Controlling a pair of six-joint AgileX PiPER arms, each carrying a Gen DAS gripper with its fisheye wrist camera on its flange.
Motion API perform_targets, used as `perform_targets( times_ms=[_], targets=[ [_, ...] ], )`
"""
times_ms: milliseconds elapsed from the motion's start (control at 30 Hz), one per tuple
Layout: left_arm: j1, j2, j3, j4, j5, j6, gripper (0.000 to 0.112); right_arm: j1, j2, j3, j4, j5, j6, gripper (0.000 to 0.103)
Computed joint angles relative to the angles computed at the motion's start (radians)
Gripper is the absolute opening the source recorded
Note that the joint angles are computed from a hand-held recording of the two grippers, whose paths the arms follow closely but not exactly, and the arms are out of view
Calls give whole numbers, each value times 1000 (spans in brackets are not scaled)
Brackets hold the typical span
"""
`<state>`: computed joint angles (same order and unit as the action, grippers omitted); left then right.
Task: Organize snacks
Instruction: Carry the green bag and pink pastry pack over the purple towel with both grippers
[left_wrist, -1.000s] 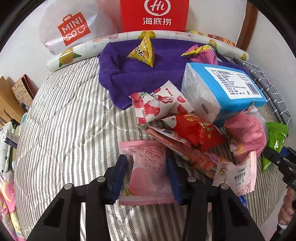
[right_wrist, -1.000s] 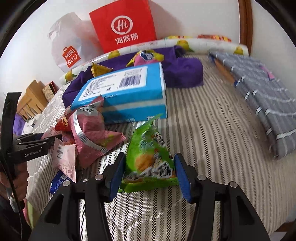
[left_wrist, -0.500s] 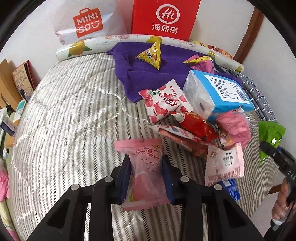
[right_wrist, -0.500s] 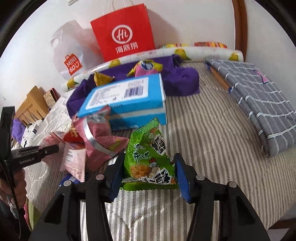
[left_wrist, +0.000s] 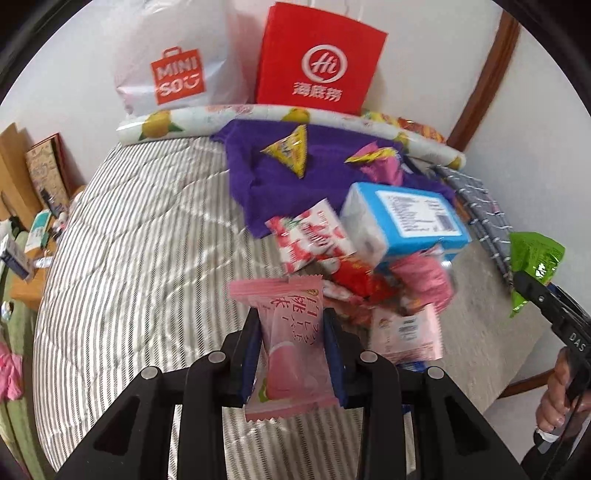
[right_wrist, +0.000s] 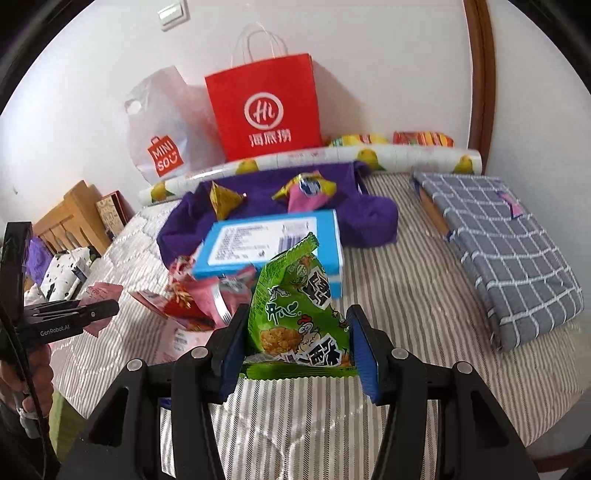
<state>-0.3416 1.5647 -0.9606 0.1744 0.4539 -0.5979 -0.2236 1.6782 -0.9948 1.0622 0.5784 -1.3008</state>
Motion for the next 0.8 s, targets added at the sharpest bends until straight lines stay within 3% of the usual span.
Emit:
perform_targets(
  times_ms=[367, 800],
  targets=[
    [-31, 48, -155, 70, 80, -47, 31, 19, -2, -82, -25, 5, 38, 52],
    [19, 184, -372, 117, 122, -32, 31, 80, 127, -319, -120, 23, 256, 52]
  ],
)
